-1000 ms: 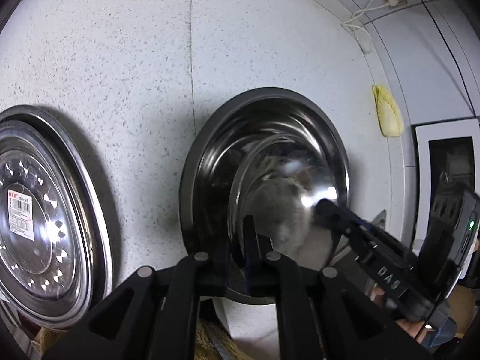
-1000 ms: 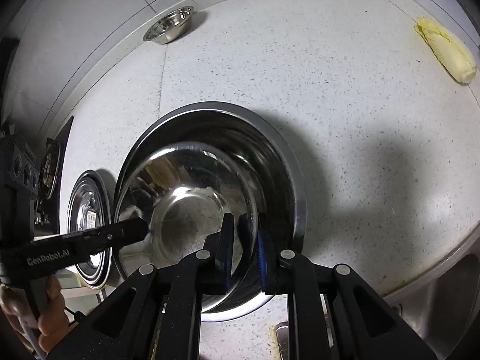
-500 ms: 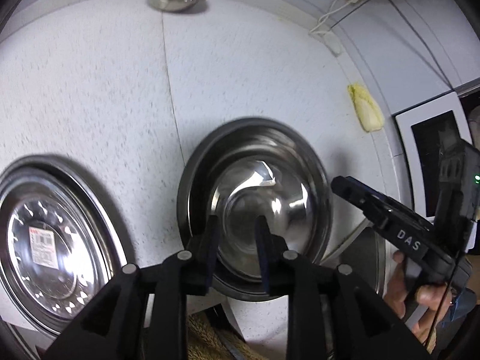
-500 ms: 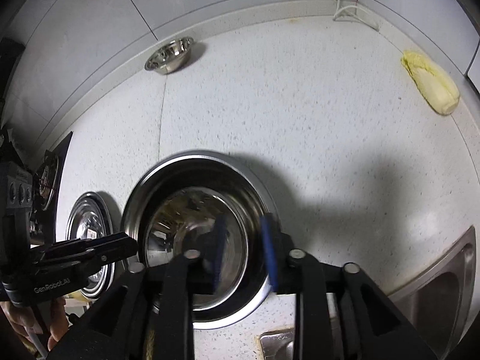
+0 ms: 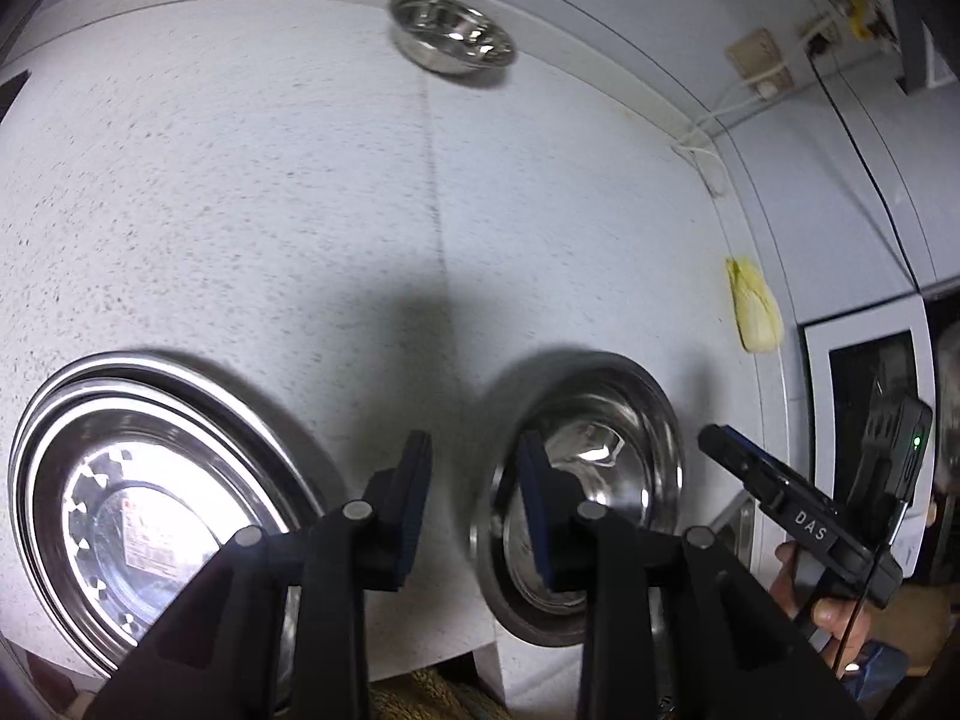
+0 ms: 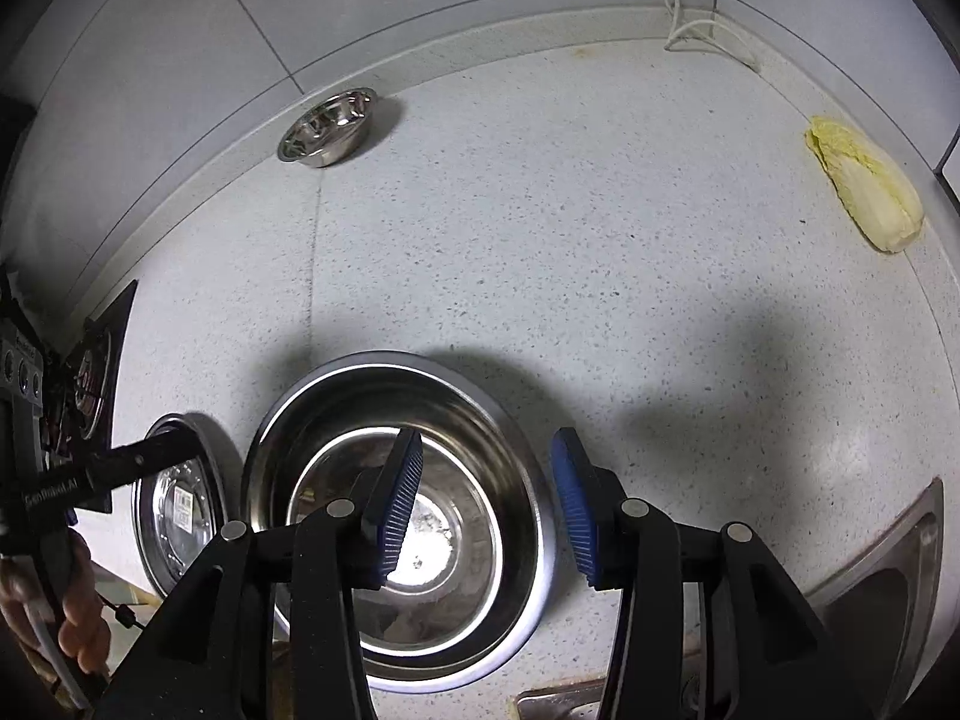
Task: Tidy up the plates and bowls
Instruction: 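Lower the medium bowl into the large bowl and open both grippers, then move both grippers to the small steel bowl by the wall and close on its rim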
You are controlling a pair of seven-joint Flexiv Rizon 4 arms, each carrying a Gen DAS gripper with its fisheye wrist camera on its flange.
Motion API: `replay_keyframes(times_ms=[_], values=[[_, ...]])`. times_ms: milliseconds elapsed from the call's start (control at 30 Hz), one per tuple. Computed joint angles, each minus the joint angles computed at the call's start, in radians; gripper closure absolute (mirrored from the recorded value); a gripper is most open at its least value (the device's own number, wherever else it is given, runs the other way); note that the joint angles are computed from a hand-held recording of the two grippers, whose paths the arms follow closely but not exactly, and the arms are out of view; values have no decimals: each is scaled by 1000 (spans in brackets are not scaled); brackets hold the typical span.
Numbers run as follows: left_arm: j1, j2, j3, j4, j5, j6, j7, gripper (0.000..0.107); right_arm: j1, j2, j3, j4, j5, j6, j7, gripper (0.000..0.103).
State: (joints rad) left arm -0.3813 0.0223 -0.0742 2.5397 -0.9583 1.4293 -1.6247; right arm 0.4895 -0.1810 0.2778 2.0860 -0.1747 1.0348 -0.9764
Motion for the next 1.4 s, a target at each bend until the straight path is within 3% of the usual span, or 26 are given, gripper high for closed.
replay_keyframes(times_ms=[233,400,533,833,1000,1200,1400], values=[[19,-48,-8,-19,-107,-48,69,78,4,-33,-15,-32,-27,-34,14,62],[69,-80,-2,-52,-79,-97,70,78,17,-71,-14,-86,-48,-58,-3,56],[141,-115,24,-106,42,-146,19,78,24,-130,-5,-185,-18,-90,-52,53],[315,-240,55,-295,216,-149,-55,78,84,-364,-24,-547,-8,-179,-117,52],[406,-354,17,-422,204,-131,-40,78,124,-529,-52,-779,-6,-215,-123,52],[476,-491,12,-565,275,-133,-65,78,144,-706,-70,-1008,32,-253,-120,52],[520,-577,-13,-654,325,-148,-65,78,157,-847,-81,-1217,60,-363,-149,52]])
